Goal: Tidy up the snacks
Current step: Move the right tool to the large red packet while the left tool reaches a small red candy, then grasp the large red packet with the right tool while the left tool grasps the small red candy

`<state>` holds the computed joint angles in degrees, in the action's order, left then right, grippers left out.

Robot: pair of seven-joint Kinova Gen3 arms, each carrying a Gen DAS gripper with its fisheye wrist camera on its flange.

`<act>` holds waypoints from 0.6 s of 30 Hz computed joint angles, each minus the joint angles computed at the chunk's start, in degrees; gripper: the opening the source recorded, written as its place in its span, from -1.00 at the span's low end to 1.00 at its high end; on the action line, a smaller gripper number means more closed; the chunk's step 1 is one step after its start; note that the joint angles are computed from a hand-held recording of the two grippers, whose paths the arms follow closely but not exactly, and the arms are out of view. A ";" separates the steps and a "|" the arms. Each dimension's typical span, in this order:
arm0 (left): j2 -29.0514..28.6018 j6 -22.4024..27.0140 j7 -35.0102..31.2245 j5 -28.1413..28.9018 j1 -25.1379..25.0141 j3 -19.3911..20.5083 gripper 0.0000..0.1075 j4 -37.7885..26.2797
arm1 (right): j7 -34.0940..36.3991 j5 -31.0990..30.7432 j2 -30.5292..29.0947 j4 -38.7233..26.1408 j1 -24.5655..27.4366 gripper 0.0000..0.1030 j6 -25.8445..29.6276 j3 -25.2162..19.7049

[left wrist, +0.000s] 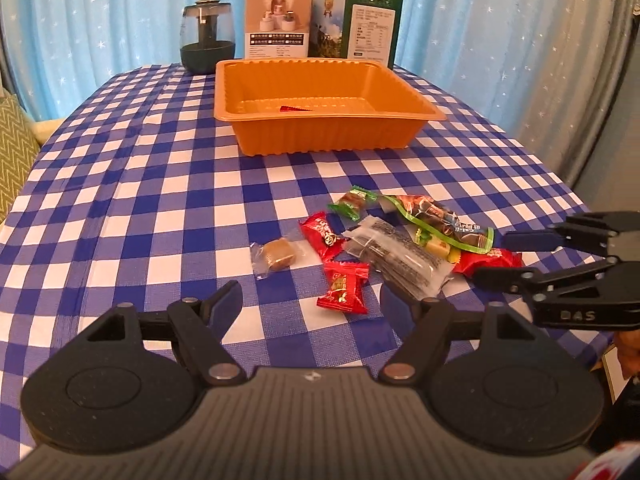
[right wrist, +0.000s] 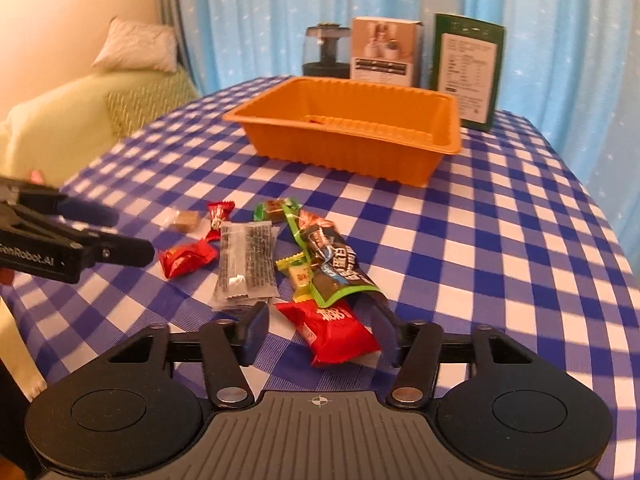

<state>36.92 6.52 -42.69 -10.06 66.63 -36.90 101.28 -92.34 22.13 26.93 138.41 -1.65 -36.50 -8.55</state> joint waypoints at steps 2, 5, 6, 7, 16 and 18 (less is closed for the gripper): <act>-0.13 0.03 -0.42 0.12 -1.41 1.47 0.36 -0.26 | 1.35 -1.16 0.45 -1.00 -1.49 -0.11 1.64 0.72; -0.24 -0.16 -1.14 0.13 -2.40 2.58 0.36 -0.28 | -0.92 0.62 0.53 -2.43 0.19 -0.31 5.74 -0.88; -0.17 -0.11 -1.38 0.15 -2.66 2.87 0.36 -0.39 | -1.09 0.81 0.34 -2.32 0.39 -0.33 6.24 -1.07; -0.10 -0.05 -1.56 0.22 -2.98 3.21 0.36 -0.50 | -1.05 0.78 0.12 -2.16 0.35 -0.33 6.42 -1.15; 1.17 0.37 -2.97 0.13 -4.26 4.75 0.25 -2.33 | -3.23 -1.30 -1.39 -1.21 0.24 -0.44 6.99 -1.45; 1.71 0.62 -3.42 -0.07 -4.80 5.25 0.11 -3.05 | -3.43 -1.82 -1.54 -0.99 0.01 -0.44 6.70 -1.16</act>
<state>38.63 7.14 -46.11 -10.12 61.83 -31.66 98.23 -95.76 20.32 25.39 137.42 -1.64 -29.79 -9.72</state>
